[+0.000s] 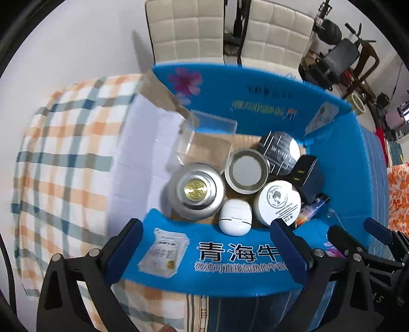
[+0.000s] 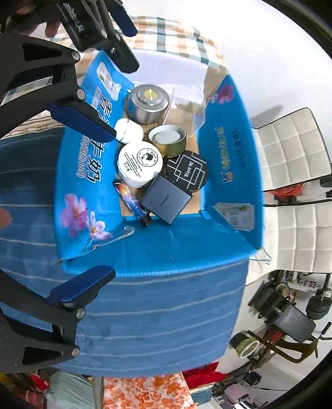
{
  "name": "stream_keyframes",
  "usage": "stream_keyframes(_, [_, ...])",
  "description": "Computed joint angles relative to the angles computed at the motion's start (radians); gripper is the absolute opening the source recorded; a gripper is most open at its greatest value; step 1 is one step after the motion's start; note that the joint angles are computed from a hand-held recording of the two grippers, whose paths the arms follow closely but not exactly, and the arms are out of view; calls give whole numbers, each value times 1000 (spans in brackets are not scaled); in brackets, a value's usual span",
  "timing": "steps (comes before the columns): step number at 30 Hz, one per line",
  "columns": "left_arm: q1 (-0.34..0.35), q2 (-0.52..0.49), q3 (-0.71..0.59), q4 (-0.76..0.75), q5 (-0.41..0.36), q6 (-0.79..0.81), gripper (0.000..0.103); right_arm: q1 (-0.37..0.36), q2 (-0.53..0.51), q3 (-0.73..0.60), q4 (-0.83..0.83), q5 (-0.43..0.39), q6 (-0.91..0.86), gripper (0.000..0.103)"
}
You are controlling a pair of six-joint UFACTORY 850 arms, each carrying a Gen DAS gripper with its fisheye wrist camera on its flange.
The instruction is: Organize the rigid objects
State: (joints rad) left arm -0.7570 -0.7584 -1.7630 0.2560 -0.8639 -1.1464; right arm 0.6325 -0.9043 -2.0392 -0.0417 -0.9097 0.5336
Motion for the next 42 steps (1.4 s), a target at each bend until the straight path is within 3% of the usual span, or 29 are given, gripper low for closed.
stream_keyframes(11, [-71, 100, -55, 123, -111, -70, 102, 19, 267, 177, -52, 52, 58, 103])
stream_keyframes(23, [-162, 179, -122, 211, -234, -141, 102, 49, 457, 235, -80, 37, 61, 103])
stream_keyframes(30, [-196, 215, -111, 232, -252, -190, 102, 69, 509, 260, -149, 19, 109, 103])
stream_keyframes(42, [-214, 215, -124, 275, -303, -220, 102, 68, 490, 250, -260, -11, 188, 103])
